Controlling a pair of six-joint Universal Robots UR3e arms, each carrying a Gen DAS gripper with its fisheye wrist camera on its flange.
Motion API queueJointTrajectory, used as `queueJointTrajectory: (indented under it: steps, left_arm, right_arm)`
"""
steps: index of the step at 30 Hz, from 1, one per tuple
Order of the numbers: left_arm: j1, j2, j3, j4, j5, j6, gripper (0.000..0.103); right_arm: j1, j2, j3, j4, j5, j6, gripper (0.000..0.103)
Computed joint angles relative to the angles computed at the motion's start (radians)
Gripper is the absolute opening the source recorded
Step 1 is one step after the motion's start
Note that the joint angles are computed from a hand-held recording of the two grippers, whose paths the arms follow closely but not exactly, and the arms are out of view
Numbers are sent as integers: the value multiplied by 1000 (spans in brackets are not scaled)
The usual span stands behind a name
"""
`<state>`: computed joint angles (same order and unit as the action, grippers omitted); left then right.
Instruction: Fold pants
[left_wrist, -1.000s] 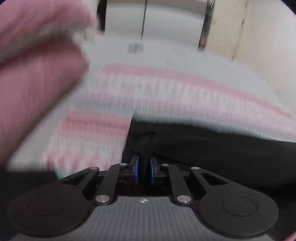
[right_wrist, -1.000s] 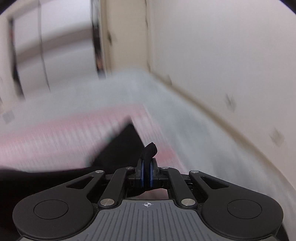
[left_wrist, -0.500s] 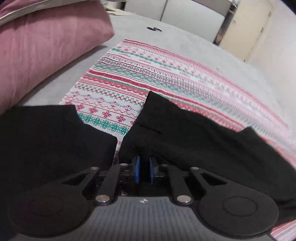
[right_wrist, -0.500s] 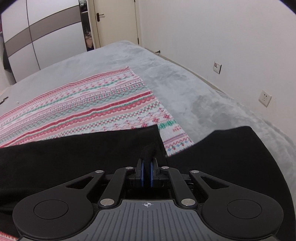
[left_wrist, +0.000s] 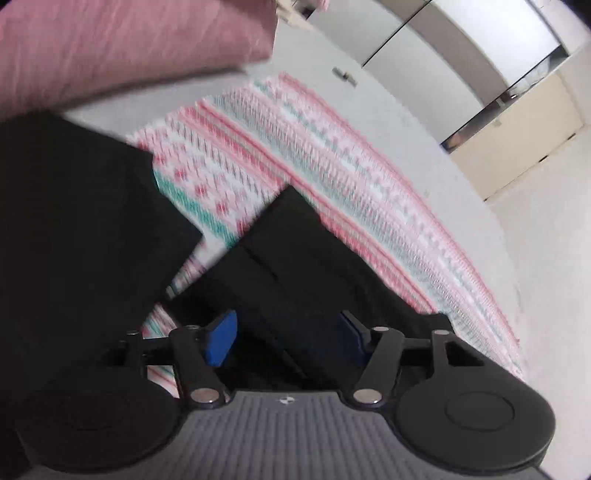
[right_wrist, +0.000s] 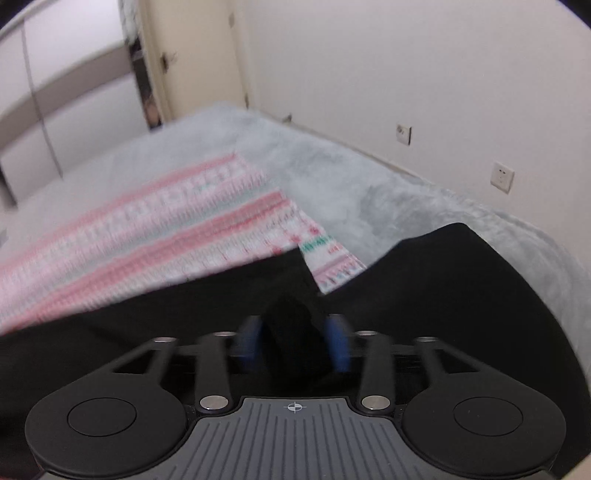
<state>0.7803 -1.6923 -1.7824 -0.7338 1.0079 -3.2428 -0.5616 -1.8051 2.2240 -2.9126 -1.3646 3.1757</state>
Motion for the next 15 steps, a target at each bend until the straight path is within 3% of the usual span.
queueJointTrajectory:
  steps: [3, 4, 5, 6, 9, 11, 14, 15]
  left_arm:
    - [-104, -83, 39, 81, 142, -102, 80]
    - [-116, -101, 36, 106, 159, -127, 66]
    - [-128, -116, 42, 116, 186, -154, 39]
    - [-129, -126, 48, 110, 194, -168, 32]
    - [-109, -124, 3, 168, 173, -181, 31]
    - [-94, -108, -27, 196, 164, -175, 30]
    - [-86, -97, -35, 196, 168, -167, 30]
    - [-85, -99, -31, 194, 168, -165, 30]
  right_arm:
    - [-18, -73, 29, 33, 93, 76, 58]
    - [-39, -87, 35, 58, 147, 105, 59]
    - [-47, -82, 24, 88, 174, 133, 59]
    - [-42, -70, 13, 97, 175, 164, 59]
    - [-1, -15, -4, 76, 117, 216, 59]
    - [42, 6, -13, 78, 42, 267, 57]
    - [202, -7, 79, -179, -293, 461, 60]
    - [239, -5, 92, -223, -353, 481, 60]
